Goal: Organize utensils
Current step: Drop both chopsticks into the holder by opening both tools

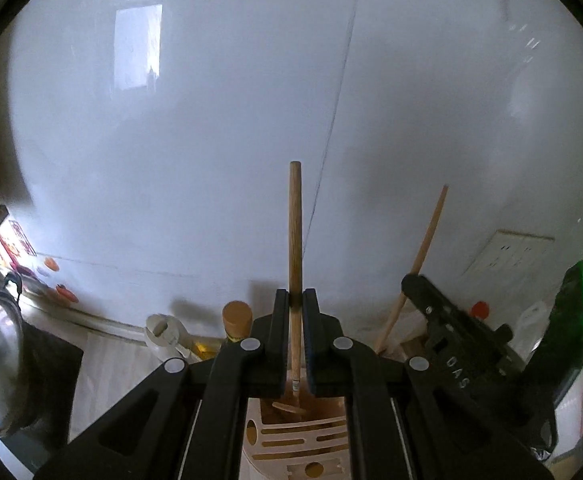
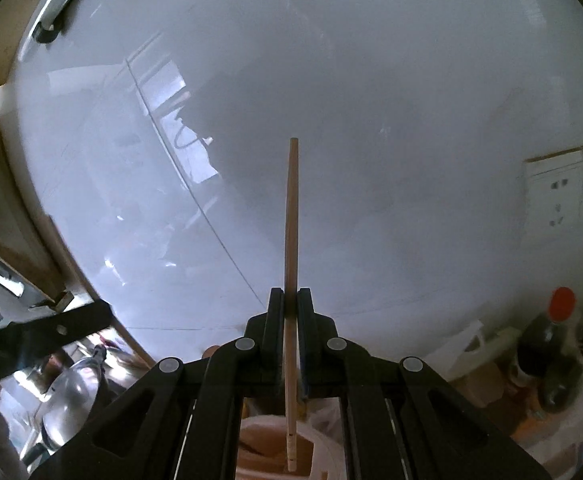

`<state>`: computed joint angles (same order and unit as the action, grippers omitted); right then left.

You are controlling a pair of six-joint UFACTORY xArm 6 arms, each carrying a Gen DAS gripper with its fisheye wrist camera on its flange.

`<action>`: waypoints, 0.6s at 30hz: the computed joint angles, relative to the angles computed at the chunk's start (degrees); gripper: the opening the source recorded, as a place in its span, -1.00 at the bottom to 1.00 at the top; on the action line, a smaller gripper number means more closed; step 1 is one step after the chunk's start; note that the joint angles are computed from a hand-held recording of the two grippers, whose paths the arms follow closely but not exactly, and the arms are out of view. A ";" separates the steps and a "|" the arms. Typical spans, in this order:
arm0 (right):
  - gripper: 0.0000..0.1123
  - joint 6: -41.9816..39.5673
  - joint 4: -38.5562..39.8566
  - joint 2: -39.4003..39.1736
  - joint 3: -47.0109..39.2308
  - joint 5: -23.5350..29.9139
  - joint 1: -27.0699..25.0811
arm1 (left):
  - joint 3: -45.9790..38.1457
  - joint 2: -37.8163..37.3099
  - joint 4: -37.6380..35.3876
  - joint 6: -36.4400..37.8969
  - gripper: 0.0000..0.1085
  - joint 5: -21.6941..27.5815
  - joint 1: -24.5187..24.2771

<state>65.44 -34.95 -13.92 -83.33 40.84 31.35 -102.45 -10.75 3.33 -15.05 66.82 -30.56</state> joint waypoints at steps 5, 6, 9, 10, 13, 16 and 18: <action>-0.89 0.38 -1.96 0.24 3.08 -4.76 -1.02 | 0.97 1.24 0.33 0.09 -0.92 0.19 0.33; -0.89 -0.13 -2.31 0.43 3.53 -5.26 -0.95 | 1.41 1.42 -0.06 0.25 -0.92 0.12 0.69; -0.89 -1.46 -2.86 0.68 4.14 -6.05 -0.46 | 2.50 1.46 -1.76 0.65 -0.92 0.78 1.54; -0.89 -1.57 -3.27 0.79 4.17 -5.79 -0.19 | 2.75 1.39 -2.11 0.69 -0.92 1.05 1.66; -0.88 -5.82 0.78 0.61 4.71 -6.02 0.12 | 3.30 0.48 -1.35 -1.13 -0.85 1.86 1.40; -0.65 -7.56 3.10 0.21 4.39 -4.04 1.01 | 1.87 0.53 0.93 -2.32 -0.75 3.37 0.38; -0.30 -6.39 2.58 -0.73 4.63 -3.48 1.37 | 0.49 0.41 2.57 -3.21 -0.36 4.58 -0.15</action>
